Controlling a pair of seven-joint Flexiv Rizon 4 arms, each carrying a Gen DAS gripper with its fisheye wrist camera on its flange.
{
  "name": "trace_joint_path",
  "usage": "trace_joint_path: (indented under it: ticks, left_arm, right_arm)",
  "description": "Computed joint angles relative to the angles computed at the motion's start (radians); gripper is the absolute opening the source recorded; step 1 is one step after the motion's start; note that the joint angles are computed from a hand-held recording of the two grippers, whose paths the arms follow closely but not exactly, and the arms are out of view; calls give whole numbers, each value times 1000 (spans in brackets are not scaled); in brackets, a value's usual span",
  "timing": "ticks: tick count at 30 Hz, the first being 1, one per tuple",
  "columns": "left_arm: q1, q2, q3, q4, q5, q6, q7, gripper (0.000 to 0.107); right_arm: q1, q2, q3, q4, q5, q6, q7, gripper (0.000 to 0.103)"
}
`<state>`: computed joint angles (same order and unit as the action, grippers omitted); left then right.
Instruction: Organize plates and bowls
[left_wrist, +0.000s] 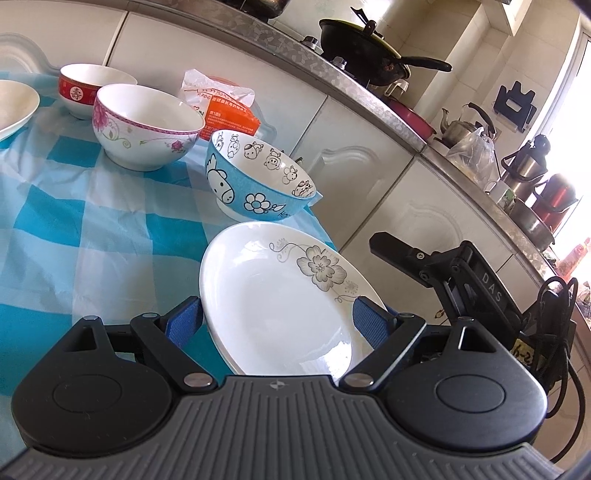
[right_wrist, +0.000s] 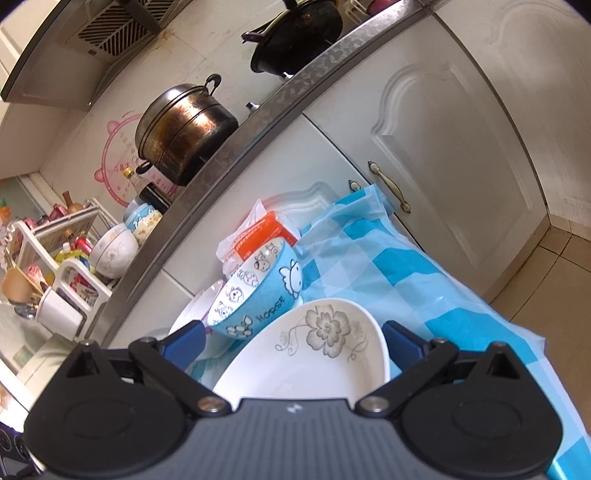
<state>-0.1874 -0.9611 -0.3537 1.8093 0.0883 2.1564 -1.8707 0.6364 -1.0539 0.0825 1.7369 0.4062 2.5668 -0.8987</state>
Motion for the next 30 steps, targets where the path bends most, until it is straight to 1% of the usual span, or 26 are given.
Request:
trace_joint_path:
  ticks: [8, 14, 21, 30]
  left_arm:
    - [0, 33, 19, 64, 4, 43, -16, 103]
    - [-4, 69, 34, 121, 13, 83, -26, 103]
    - [7, 110, 37, 196, 39, 118, -51, 103]
    - [8, 151, 45, 294, 72, 177, -87, 103]
  right_arm:
    - [39, 25, -8, 31, 25, -15, -55, 101]
    - [66, 39, -1, 45, 63, 16, -93, 101]
    - [69, 60, 33, 80, 69, 58, -75, 101]
    - [129, 102, 46, 129, 166, 66, -116, 101]
